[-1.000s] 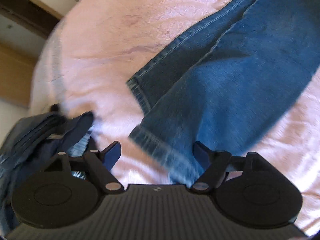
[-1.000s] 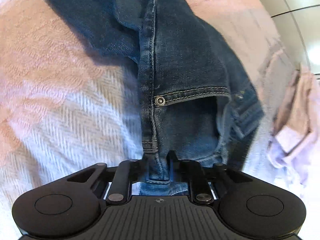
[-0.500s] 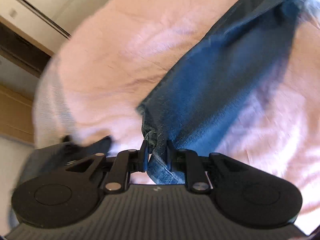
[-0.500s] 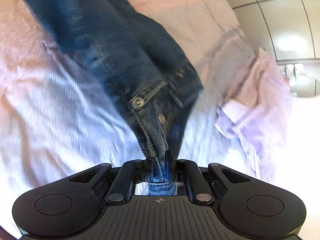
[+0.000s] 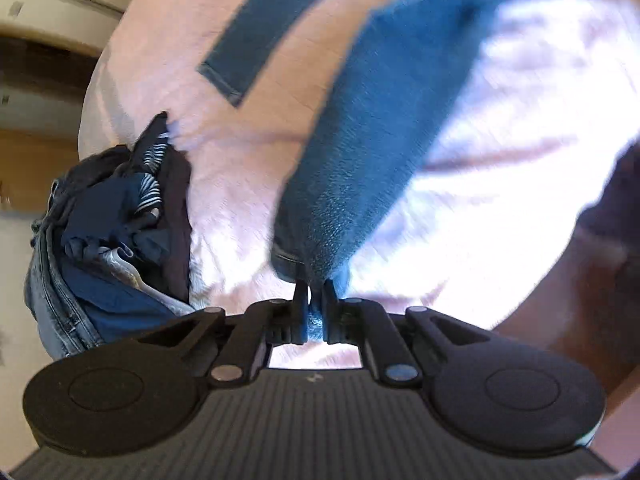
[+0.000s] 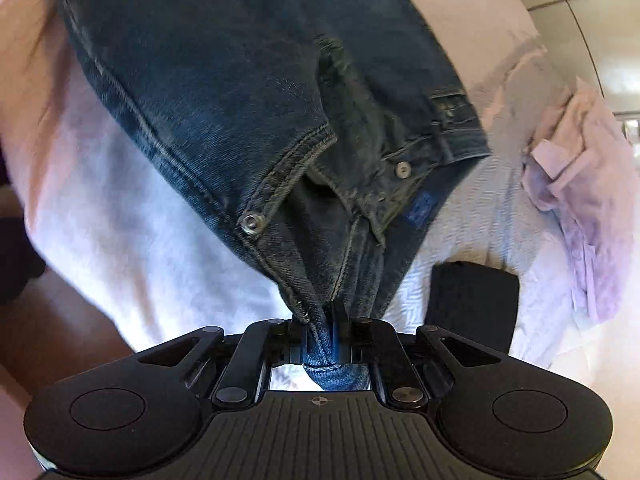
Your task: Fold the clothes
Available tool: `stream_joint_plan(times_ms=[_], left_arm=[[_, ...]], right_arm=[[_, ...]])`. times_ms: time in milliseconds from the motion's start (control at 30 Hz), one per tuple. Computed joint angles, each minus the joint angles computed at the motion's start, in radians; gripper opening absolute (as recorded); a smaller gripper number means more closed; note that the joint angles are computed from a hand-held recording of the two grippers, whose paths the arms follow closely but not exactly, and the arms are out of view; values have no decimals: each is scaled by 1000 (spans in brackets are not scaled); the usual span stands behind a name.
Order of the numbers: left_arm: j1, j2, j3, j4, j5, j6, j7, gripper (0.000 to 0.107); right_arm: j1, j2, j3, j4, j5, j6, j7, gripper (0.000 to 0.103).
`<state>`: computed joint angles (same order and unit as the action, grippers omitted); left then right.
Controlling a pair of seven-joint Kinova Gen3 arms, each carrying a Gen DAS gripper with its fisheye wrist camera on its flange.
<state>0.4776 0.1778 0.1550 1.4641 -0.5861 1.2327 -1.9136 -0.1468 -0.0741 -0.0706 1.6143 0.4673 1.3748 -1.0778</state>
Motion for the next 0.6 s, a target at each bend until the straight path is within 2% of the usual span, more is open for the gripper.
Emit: stream_joint_plan(times_ms=[100, 200, 300, 333, 400, 433, 533, 600], left_arm=[[11, -41, 9, 71, -28, -1, 4, 9], [33, -70, 31, 152, -119, 12, -6, 15], [38, -95, 40, 190, -175, 68, 46, 16], [27, -100, 38, 180, -166, 84, 59, 17], [1, -108, 35, 151, -129, 77, 80, 26], [-11, -111, 36, 138, -105, 54, 76, 39], [-38, -106, 41, 108, -35, -36, 18, 52], [-56, -76, 38, 81, 11, -96, -45, 53]], right_arm=[[13, -3, 16, 14, -5, -37, 33, 9], [24, 11, 24, 11, -4, -61, 97, 9], [18, 15, 12, 5, 1, -29, 96, 18], [16, 23, 9, -7, -1, -5, 87, 25], [11, 43, 9, -20, 3, 18, 87, 46], [8, 53, 9, -26, 5, 29, 87, 59], [-8, 69, 4, -48, -13, 63, 85, 61], [-25, 81, -4, -69, -35, 84, 73, 62]])
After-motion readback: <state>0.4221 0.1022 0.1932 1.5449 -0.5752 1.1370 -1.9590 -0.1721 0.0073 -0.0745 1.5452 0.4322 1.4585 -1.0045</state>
